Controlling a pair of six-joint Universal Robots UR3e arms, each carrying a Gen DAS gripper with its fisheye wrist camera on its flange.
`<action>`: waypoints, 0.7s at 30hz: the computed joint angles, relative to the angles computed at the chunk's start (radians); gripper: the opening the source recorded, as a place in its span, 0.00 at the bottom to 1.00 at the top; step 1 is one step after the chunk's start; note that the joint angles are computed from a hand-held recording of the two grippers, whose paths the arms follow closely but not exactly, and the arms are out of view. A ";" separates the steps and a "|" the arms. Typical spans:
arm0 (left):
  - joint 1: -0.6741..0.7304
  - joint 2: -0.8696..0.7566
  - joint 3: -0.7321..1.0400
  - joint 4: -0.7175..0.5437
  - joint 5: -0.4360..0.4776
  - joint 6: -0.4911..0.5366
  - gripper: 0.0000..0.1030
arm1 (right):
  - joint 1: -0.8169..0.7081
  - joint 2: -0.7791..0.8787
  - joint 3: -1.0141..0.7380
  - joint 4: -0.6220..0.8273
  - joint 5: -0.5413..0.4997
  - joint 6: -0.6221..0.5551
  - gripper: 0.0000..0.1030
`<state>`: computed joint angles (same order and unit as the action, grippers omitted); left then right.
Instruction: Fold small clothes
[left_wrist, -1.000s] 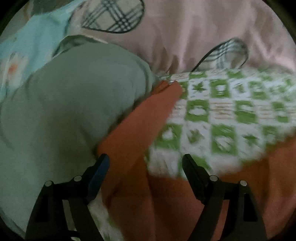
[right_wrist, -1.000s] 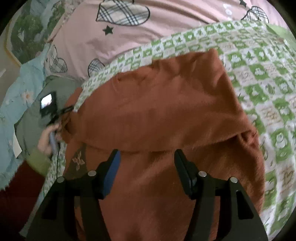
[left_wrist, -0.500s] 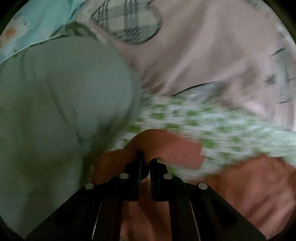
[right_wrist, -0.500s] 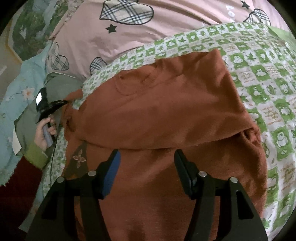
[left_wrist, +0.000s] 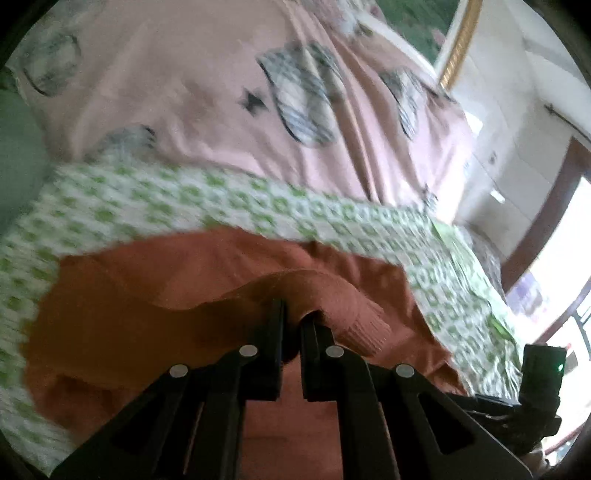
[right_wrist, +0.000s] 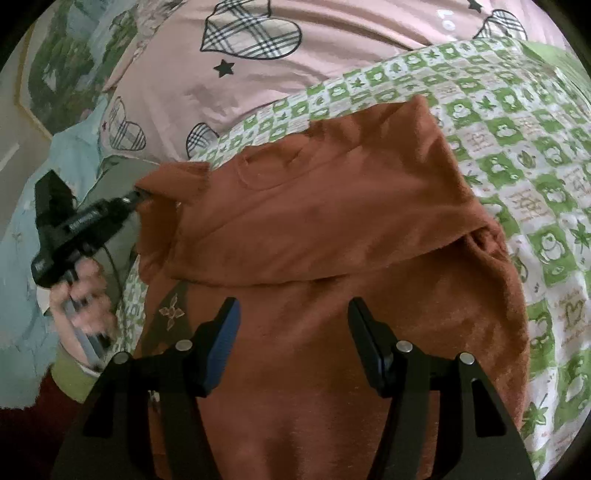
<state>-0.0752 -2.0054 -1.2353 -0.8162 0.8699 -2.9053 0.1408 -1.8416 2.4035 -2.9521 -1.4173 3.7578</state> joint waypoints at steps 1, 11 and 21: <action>-0.026 -0.030 0.024 -0.019 0.006 -0.002 0.05 | -0.007 -0.007 0.005 0.002 0.001 -0.003 0.60; -0.116 -0.070 -0.046 -0.012 0.174 0.017 0.43 | -0.029 0.091 -0.056 -0.017 0.015 -0.079 0.60; 0.123 0.255 -0.568 0.375 0.405 -0.025 0.54 | 0.008 0.365 -0.294 -0.019 -0.057 -0.189 0.58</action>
